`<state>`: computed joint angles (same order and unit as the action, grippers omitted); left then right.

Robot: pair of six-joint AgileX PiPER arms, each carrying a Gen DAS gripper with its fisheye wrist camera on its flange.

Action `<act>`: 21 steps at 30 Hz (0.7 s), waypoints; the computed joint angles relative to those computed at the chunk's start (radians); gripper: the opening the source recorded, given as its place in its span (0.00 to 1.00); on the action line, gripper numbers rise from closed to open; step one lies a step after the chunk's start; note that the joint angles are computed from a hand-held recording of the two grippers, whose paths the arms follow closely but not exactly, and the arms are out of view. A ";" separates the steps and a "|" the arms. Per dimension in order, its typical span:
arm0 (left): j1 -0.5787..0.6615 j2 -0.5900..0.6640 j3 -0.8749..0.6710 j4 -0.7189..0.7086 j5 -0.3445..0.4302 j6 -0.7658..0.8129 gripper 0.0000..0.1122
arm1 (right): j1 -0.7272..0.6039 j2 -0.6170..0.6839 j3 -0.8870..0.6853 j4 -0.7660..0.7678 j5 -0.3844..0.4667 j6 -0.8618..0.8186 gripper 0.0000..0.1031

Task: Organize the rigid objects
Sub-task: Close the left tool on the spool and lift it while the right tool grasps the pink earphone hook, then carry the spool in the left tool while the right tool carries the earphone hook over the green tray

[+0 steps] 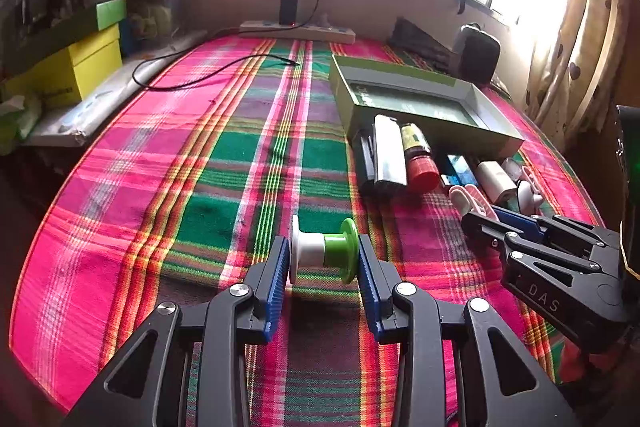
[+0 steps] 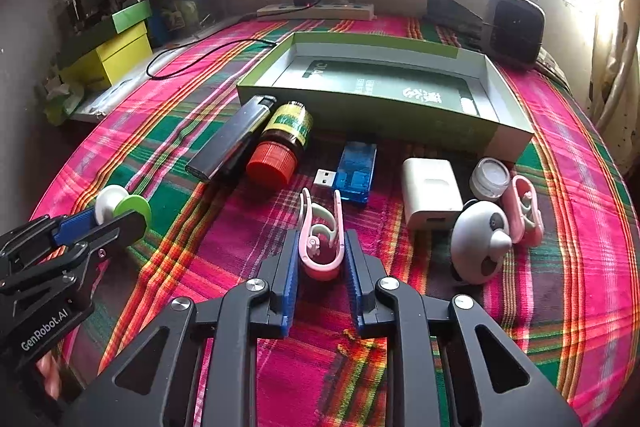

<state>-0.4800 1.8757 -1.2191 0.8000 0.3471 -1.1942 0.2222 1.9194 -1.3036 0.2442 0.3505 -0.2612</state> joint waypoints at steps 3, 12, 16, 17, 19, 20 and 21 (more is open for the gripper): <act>-0.005 0.001 -0.014 -0.013 0.011 0.018 0.29 | -0.007 -0.012 0.009 0.016 -0.013 -0.021 0.22; -0.012 0.017 -0.113 -0.107 0.042 0.151 0.29 | -0.042 -0.033 -0.012 0.073 -0.006 -0.084 0.22; -0.002 0.048 -0.195 -0.218 0.059 0.281 0.29 | -0.066 -0.031 -0.049 0.089 0.010 -0.101 0.22; 0.001 0.057 -0.220 -0.250 0.063 0.321 0.29 | -0.071 -0.028 -0.062 0.083 0.015 -0.099 0.22; 0.005 0.076 -0.266 -0.303 0.075 0.380 0.29 | -0.081 -0.021 -0.091 0.071 0.029 -0.095 0.22; 0.014 0.091 -0.301 -0.364 0.080 0.445 0.29 | -0.086 -0.015 -0.112 0.069 0.042 -0.095 0.22; 0.022 0.104 -0.330 -0.417 0.085 0.497 0.29 | -0.091 -0.010 -0.127 0.067 0.050 -0.095 0.22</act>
